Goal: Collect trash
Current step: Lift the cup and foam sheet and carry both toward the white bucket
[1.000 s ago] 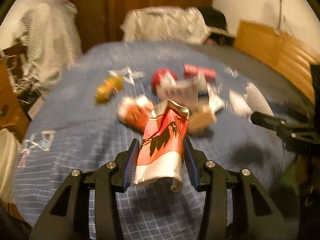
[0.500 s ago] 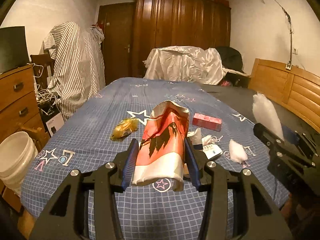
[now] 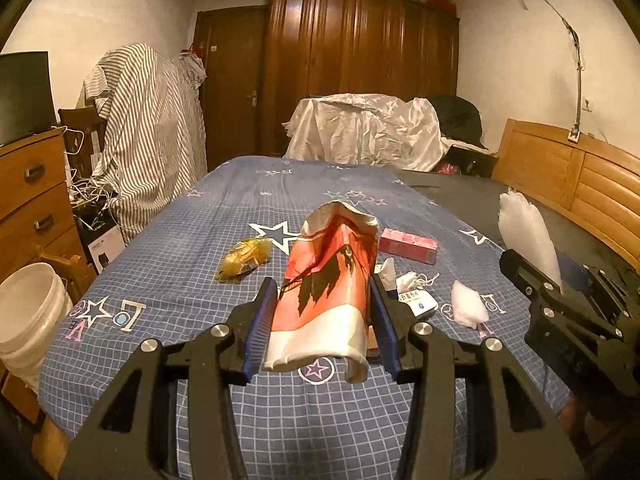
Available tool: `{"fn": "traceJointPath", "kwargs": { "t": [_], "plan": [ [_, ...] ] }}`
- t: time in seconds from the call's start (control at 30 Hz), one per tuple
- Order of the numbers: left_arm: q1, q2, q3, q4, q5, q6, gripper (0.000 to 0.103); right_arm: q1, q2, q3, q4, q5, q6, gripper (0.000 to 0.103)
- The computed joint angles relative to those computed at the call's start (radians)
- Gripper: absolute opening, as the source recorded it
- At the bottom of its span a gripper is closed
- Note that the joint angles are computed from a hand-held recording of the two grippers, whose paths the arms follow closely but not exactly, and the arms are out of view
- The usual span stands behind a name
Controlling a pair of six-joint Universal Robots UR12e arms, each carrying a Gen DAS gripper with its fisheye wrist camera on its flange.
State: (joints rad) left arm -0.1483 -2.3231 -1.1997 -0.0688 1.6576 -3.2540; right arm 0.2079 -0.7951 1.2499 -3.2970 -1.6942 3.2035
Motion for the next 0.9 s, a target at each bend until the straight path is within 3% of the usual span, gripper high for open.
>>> {"fn": "traceJointPath", "kwargs": {
  "t": [0.27,0.5,0.7,0.9],
  "plan": [
    [0.006,0.007,-0.009,0.015,0.019,-0.006,0.044,0.006,0.010,-0.029,0.002,0.014,-0.005,0.061],
    [0.035,0.031,-0.034,0.040,0.092,-0.024,0.044,0.030,0.047,-0.137,0.050,0.097,-0.034,0.061],
    [0.077,0.059,-0.060,0.040,0.157,-0.049,0.044,0.073,0.126,-0.334,0.160,0.181,-0.058,0.061],
    [0.132,0.095,-0.091,0.023,0.209,-0.083,0.044,0.131,0.259,-0.645,0.360,0.259,-0.089,0.061]
  ]
}}
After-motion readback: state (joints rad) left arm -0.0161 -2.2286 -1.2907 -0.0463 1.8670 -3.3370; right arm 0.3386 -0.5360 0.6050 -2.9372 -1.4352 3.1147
